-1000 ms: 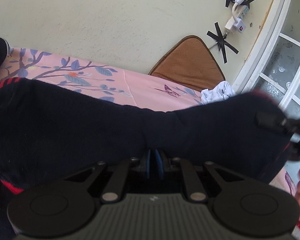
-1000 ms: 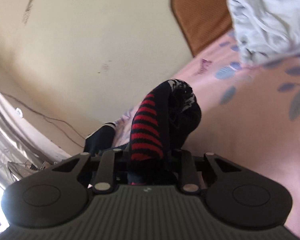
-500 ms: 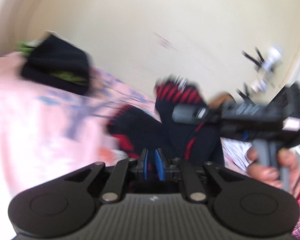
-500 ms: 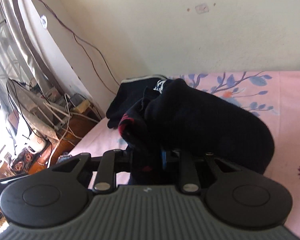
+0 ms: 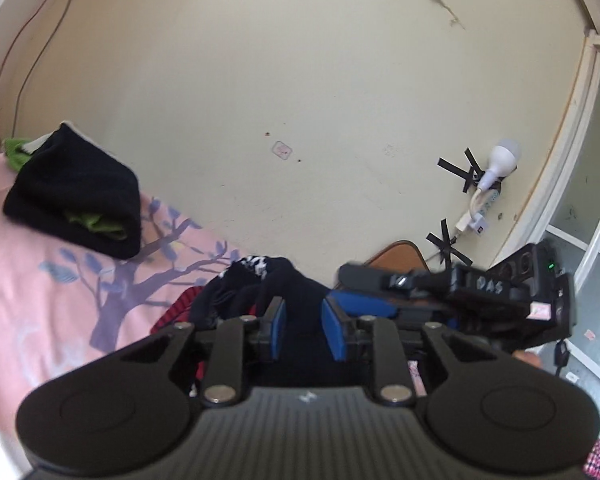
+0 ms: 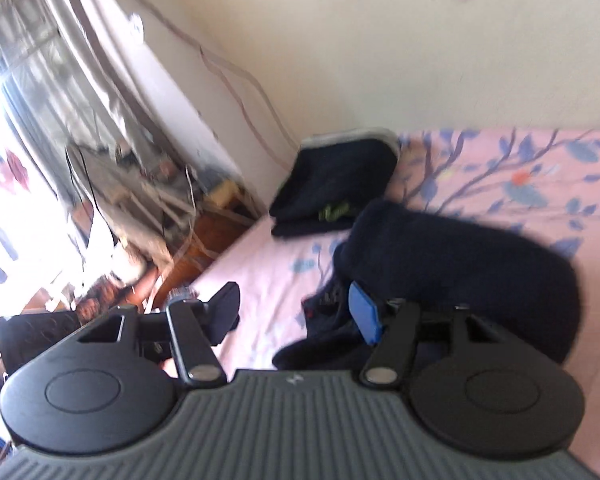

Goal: Fold small clothes

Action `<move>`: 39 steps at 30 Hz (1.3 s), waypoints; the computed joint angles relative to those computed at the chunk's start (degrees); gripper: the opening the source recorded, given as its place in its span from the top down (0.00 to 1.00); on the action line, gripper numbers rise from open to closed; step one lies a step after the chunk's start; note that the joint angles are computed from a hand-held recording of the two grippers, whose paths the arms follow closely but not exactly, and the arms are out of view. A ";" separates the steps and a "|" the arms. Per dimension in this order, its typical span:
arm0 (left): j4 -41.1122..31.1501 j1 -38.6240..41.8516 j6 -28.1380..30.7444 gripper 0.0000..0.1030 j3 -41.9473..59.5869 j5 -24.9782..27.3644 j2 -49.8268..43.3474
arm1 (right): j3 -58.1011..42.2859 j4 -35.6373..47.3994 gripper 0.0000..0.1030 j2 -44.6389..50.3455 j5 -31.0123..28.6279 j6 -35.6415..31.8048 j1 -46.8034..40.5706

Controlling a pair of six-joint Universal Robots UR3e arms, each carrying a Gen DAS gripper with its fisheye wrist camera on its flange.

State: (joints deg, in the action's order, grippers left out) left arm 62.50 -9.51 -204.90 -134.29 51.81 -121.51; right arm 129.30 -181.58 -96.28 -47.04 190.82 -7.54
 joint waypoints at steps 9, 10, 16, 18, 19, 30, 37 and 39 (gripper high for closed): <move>-31.63 -14.45 7.98 0.93 15.69 26.46 -1.57 | -22.25 10.21 0.62 18.36 -28.23 -9.89 13.29; -29.23 -14.62 8.02 0.93 14.95 26.86 -2.64 | -24.98 11.02 0.61 22.04 -30.27 -10.93 14.50; -21.21 -15.58 8.60 0.93 10.98 29.01 -4.62 | -23.28 9.59 0.57 22.90 -27.10 -14.00 11.76; -21.64 -16.83 8.78 0.92 11.72 31.04 -4.61 | -21.52 7.77 0.57 22.19 -27.37 -13.62 11.74; -21.39 -17.36 9.01 0.92 11.85 32.01 -4.80 | -21.30 6.19 0.56 22.64 -28.95 -13.15 12.81; -18.85 -19.47 9.27 0.85 11.67 35.08 -5.09 | -3.99 -27.90 0.34 22.29 -39.18 -11.85 18.47; -16.15 -17.98 7.89 0.77 10.12 32.37 -5.27 | 16.55 -50.22 0.21 17.05 -39.07 -2.02 12.82; -14.87 -17.94 7.94 0.72 9.94 31.97 -5.68 | 22.98 -54.20 0.18 15.54 -33.16 1.94 6.60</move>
State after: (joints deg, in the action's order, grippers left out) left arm 47.63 -27.45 -196.96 -124.35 83.78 -127.19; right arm 152.29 -235.78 -80.74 -80.20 192.76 -0.94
